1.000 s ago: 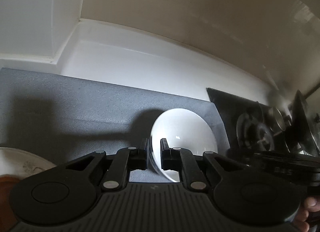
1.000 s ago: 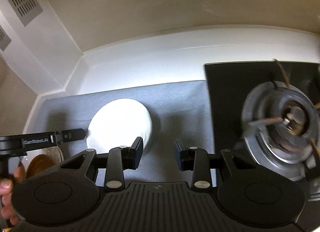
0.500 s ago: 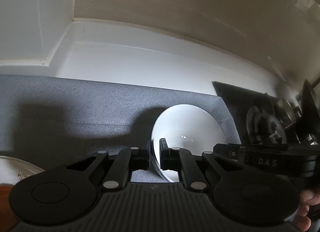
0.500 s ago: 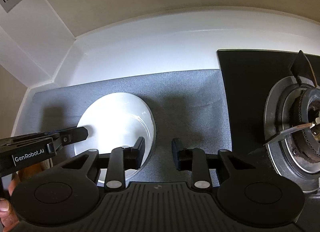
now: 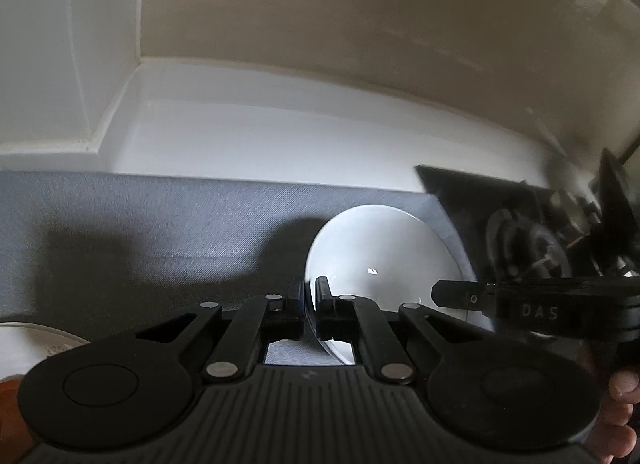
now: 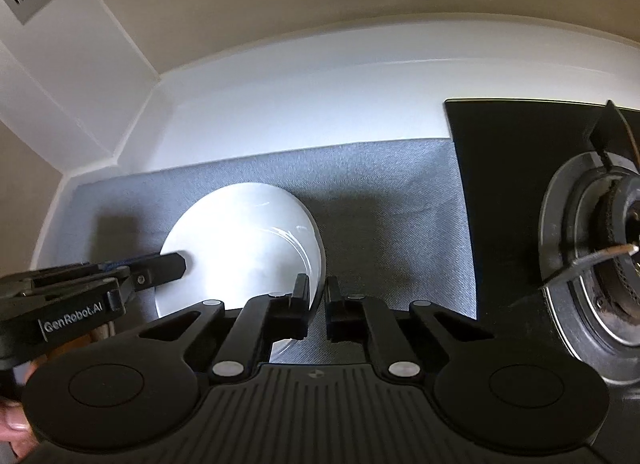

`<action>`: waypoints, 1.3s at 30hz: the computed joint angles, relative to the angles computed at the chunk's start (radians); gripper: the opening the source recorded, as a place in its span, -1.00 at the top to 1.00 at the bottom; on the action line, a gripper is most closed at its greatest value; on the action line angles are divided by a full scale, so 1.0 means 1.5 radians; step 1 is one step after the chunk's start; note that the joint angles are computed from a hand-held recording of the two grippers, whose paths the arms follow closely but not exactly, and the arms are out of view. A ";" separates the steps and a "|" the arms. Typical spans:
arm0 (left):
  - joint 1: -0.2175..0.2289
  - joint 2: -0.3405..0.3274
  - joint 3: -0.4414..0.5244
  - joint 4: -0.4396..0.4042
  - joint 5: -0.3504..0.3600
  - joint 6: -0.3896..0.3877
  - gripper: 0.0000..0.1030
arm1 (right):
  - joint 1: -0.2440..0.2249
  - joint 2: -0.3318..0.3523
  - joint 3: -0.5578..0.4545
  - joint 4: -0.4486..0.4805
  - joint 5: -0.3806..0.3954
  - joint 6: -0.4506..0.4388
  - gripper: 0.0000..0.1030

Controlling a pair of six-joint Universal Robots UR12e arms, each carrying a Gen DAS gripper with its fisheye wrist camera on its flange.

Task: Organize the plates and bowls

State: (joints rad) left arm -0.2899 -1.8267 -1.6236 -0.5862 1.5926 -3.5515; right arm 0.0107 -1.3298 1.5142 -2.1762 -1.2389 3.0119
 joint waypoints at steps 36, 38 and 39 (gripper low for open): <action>-0.048 0.103 -0.083 0.002 -0.050 0.051 0.92 | -0.022 -0.186 0.131 0.044 -0.064 0.048 0.84; -0.048 0.104 -0.085 -0.001 -0.051 0.051 0.92 | -0.020 -0.187 0.133 0.050 -0.069 0.047 0.84; -0.048 0.104 -0.086 -0.001 -0.053 0.051 0.92 | -0.019 -0.187 0.133 0.051 -0.071 0.048 0.84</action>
State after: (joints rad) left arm -0.3615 -1.6711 -1.7531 -0.5876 1.5129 -3.4756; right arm -0.0177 -1.6107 1.7139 -2.1003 -1.3455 3.0836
